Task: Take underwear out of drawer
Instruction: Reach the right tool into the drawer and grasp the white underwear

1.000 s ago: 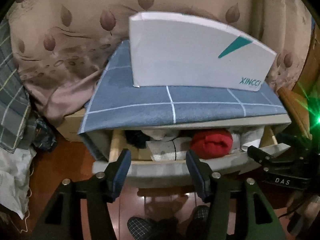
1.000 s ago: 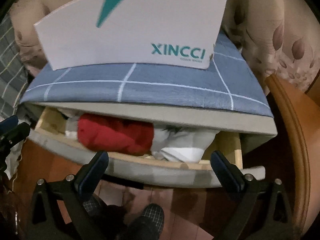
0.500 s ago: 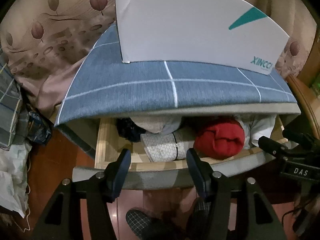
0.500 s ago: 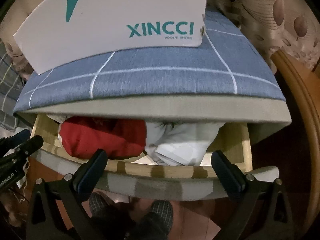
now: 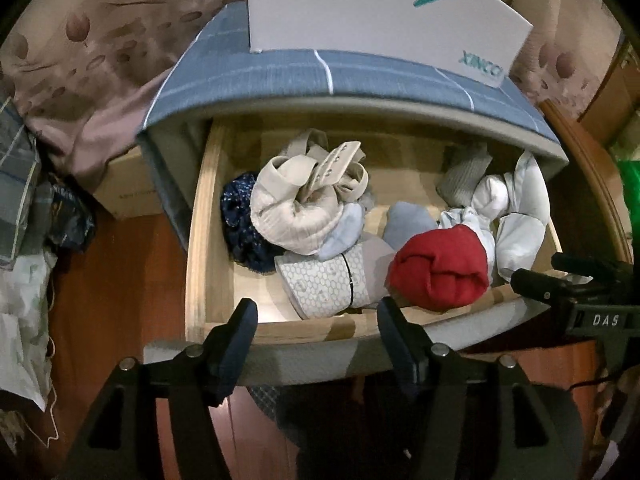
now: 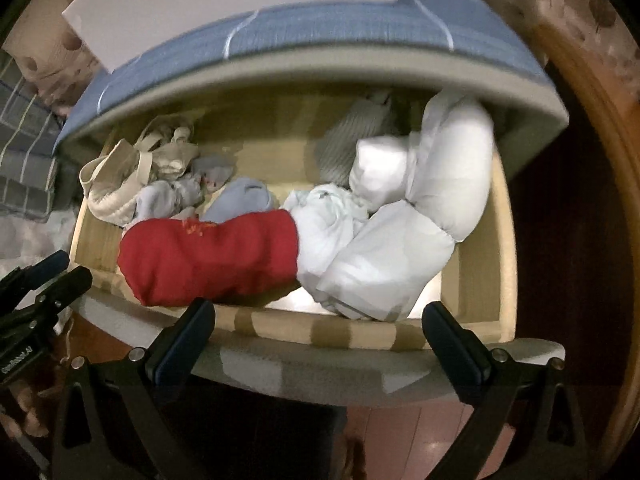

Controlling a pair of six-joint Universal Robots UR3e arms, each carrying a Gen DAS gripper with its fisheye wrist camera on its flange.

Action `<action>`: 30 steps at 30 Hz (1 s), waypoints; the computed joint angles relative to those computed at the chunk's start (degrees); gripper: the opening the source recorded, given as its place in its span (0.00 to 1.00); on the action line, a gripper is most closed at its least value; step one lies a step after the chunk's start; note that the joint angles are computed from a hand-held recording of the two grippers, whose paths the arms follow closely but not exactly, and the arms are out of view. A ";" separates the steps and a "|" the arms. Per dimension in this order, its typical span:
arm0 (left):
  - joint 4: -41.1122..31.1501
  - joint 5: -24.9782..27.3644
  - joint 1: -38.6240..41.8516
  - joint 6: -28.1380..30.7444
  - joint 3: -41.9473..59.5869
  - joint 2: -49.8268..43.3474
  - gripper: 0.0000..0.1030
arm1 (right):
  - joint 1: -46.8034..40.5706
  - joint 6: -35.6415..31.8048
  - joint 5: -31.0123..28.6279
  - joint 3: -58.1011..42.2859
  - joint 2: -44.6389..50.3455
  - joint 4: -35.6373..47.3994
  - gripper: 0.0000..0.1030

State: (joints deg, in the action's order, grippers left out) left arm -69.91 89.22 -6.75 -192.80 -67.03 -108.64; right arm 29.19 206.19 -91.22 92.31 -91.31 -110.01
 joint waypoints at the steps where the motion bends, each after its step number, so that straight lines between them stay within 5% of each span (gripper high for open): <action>1: -0.04 -0.20 -0.10 -0.25 -0.81 0.65 0.62 | -0.56 -0.65 1.29 0.06 -0.34 1.07 0.99; 7: 0.34 0.46 -0.67 -0.98 -4.12 3.27 0.63 | -3.16 -3.15 4.93 0.20 -0.73 3.87 0.99; 21: -0.33 2.83 -0.88 -2.27 1.24 1.24 0.63 | -0.45 -4.14 -1.15 -0.86 -2.29 -1.30 0.99; 26: -1.48 4.05 0.53 -2.63 4.91 -0.14 0.63 | -5.67 -8.28 -2.42 -6.32 -3.78 3.47 0.99; 28: -1.88 4.39 0.80 -2.49 5.90 -0.71 0.63 | -8.39 -10.08 -1.95 -7.55 -4.61 5.94 0.96; 30: -2.63 4.72 1.00 -2.44 7.03 -1.52 0.63 | -10.58 -11.56 -1.90 -8.73 -5.01 8.55 0.83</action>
